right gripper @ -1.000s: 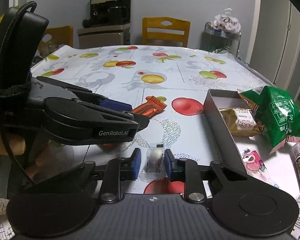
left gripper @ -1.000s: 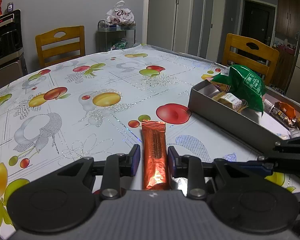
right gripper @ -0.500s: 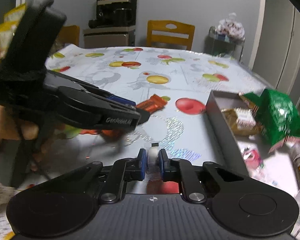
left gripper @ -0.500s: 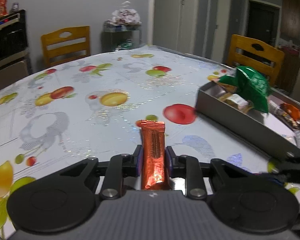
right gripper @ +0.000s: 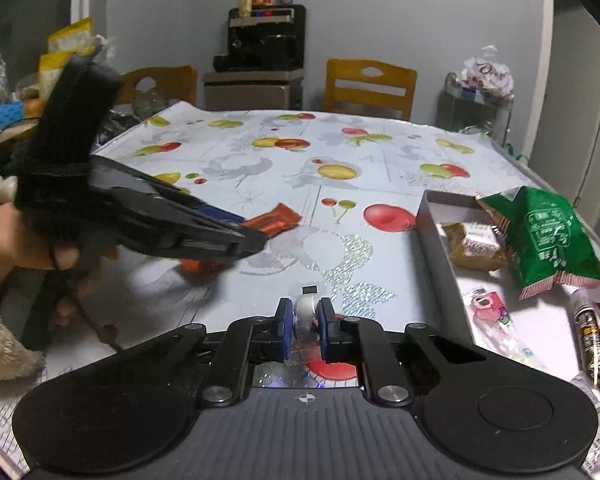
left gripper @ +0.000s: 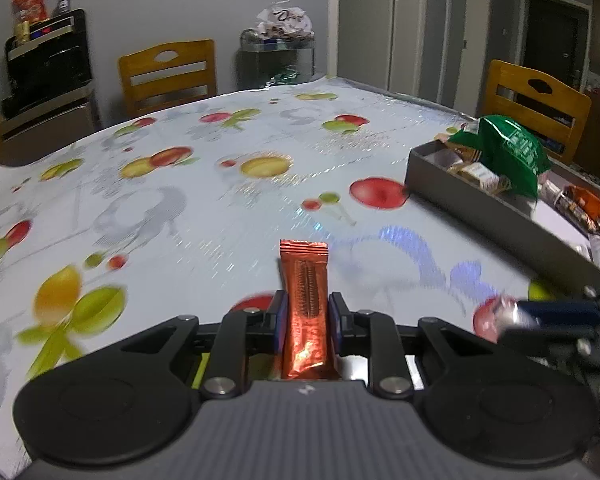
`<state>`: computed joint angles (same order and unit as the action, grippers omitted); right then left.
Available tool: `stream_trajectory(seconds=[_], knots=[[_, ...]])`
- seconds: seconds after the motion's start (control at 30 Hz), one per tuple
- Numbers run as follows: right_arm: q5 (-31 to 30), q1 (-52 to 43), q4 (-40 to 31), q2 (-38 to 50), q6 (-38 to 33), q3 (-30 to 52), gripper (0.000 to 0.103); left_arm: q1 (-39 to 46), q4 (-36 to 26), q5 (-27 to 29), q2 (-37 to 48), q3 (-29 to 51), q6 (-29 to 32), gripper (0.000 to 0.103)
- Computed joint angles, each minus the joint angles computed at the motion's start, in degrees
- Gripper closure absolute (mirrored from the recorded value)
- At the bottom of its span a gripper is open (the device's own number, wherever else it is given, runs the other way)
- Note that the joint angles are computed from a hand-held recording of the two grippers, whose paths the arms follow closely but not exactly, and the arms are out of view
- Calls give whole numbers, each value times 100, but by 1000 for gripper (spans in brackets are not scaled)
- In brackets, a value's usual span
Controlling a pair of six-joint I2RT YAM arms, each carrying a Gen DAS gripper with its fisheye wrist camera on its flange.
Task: Organize snacks
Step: 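Carry the orange bar with the left tool while the right tool carries the clear candy to the tray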
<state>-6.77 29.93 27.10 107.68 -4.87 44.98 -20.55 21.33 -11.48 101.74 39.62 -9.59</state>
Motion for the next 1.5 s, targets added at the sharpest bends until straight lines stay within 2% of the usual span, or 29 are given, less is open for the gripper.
stream_trajectory(seconds=[0.27, 0.47, 0.63, 0.87, 1.13, 1.5], knots=[[-333, -41, -30, 81, -231, -69, 88, -462, -75, -339, -1250, -1301, -588, 84], [-471, -93, 46, -25, -365, -221, 88, -911, -289, -634, -1920, -1799, -987, 84], [-553, -88, 53, -68, -474, -306, 88, -1193, -460, -931, -2054, -1782, -1058, 84], [-567, -86, 79, -93, -590, -379, 88, -1463, -501, -832, -1946, -1664, -1143, 84], [-598, -87, 85, -63, -628, -392, 83, -1473, -403, -774, -1781, -1651, -1168, 84], [-597, -97, 163, -195, -742, -455, 88, -1549, -412, -899, -1796, -1580, -1122, 84]])
